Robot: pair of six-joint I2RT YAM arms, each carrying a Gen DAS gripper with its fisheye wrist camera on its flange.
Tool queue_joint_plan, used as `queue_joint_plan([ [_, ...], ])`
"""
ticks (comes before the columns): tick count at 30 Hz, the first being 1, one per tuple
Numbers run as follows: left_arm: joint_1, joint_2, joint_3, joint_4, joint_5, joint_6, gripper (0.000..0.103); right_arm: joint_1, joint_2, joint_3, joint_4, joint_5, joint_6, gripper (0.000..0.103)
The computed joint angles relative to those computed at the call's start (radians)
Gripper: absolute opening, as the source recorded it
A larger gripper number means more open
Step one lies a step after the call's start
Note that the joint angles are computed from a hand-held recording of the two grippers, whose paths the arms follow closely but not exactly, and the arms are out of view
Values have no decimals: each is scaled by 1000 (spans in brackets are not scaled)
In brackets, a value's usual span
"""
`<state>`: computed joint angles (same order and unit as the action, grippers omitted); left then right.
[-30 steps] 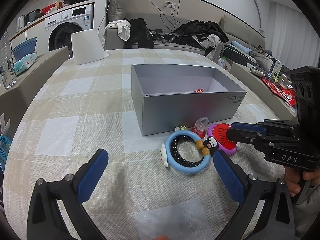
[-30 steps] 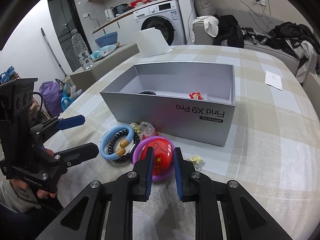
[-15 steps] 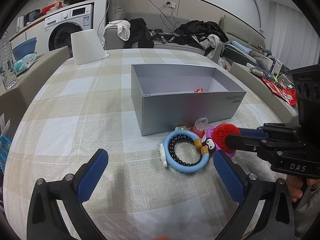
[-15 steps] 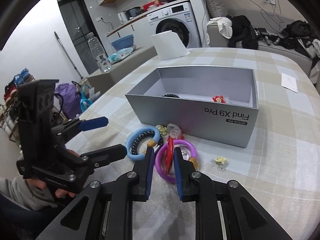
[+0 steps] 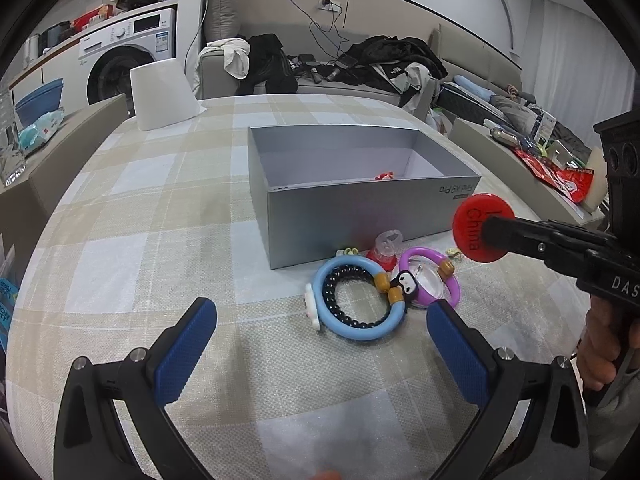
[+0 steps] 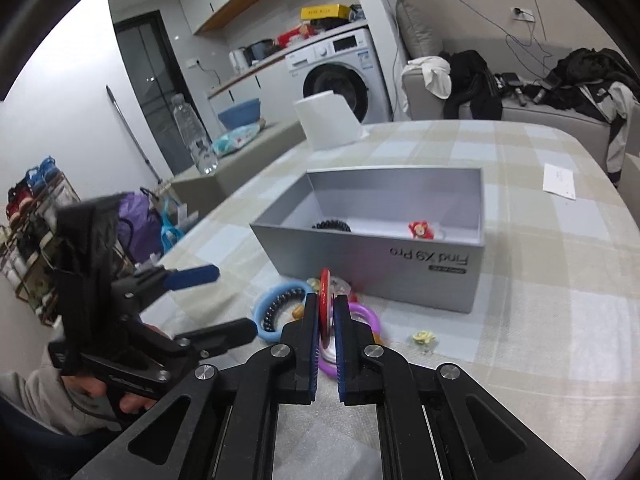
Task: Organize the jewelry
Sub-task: 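Lift the red badge with the right tool while the left tool grasps the light-blue bangle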
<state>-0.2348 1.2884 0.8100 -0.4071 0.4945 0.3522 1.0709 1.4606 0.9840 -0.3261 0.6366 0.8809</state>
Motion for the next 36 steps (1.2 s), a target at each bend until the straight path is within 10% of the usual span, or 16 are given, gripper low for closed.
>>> queue_joint_plan([
  [7,-78,69,55,-72,-66,91,62,9,-52,-46,5,12,34,6],
  [26,-14,0,21,-46,33,133,57,5,-67,-65,21,12,31,6],
  [36,5,-12,105,6,62,-14,57,5,-109,-31,-2,86,47,6],
])
